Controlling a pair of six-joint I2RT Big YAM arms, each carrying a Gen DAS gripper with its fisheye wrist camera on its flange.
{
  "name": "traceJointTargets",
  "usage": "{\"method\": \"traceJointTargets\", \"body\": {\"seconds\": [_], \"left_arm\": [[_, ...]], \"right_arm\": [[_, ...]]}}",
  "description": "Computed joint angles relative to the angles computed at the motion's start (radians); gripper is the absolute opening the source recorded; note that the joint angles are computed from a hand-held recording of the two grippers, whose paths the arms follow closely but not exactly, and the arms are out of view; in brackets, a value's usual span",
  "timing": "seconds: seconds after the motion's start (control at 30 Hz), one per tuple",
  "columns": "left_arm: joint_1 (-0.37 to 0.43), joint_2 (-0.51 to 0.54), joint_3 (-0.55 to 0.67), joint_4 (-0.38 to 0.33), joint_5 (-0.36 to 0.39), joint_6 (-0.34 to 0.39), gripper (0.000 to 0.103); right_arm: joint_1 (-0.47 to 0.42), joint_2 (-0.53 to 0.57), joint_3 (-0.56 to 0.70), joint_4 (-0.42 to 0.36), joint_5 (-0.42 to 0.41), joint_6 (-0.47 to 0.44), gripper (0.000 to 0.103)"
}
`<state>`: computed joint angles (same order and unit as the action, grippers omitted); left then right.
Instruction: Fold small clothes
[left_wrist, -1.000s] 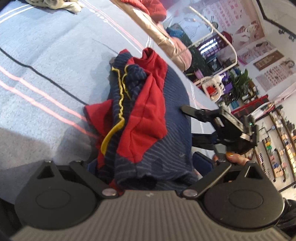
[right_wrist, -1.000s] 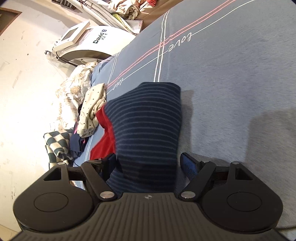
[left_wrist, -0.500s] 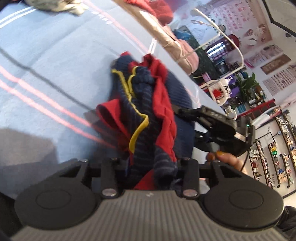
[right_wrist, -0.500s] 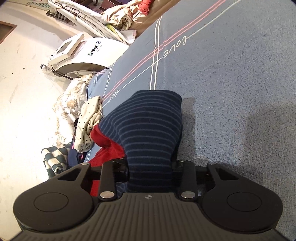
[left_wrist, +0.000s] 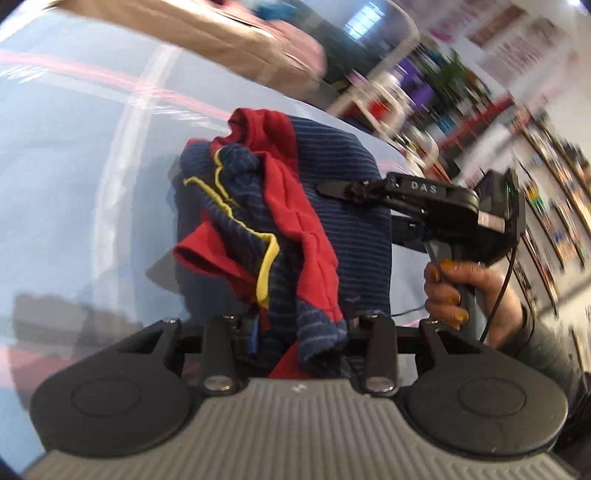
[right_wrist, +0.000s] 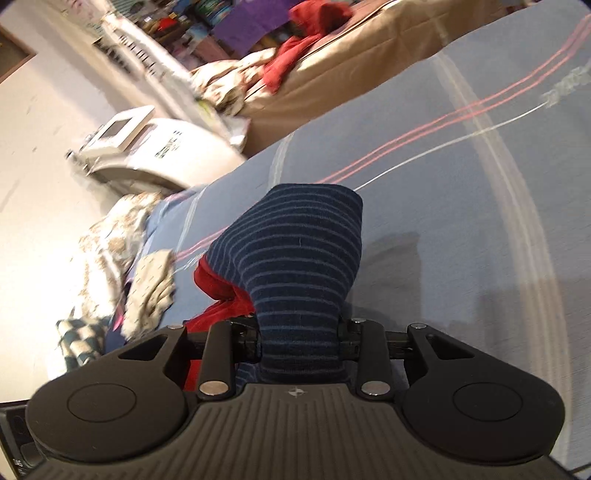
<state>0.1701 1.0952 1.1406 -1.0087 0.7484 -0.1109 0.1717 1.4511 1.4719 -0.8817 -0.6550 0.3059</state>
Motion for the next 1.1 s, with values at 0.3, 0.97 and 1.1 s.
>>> {"method": "traceJointTargets", "body": {"seconds": [0.3, 0.97, 1.1], "left_arm": [[-0.474, 0.358, 0.423, 0.100, -0.230, -0.153, 0.037], [-0.741, 0.584, 0.644, 0.220, -0.606, -0.104, 0.036], [-0.751, 0.605, 0.703, 0.264, -0.630, 0.005, 0.041]], "right_arm": [[-0.333, 0.187, 0.394, -0.217, 0.043, -0.219, 0.053], [-0.531, 0.382, 0.580, -0.050, 0.212, -0.262, 0.099], [-0.548, 0.259, 0.434, -0.006, 0.217, -0.484, 0.084]]}}
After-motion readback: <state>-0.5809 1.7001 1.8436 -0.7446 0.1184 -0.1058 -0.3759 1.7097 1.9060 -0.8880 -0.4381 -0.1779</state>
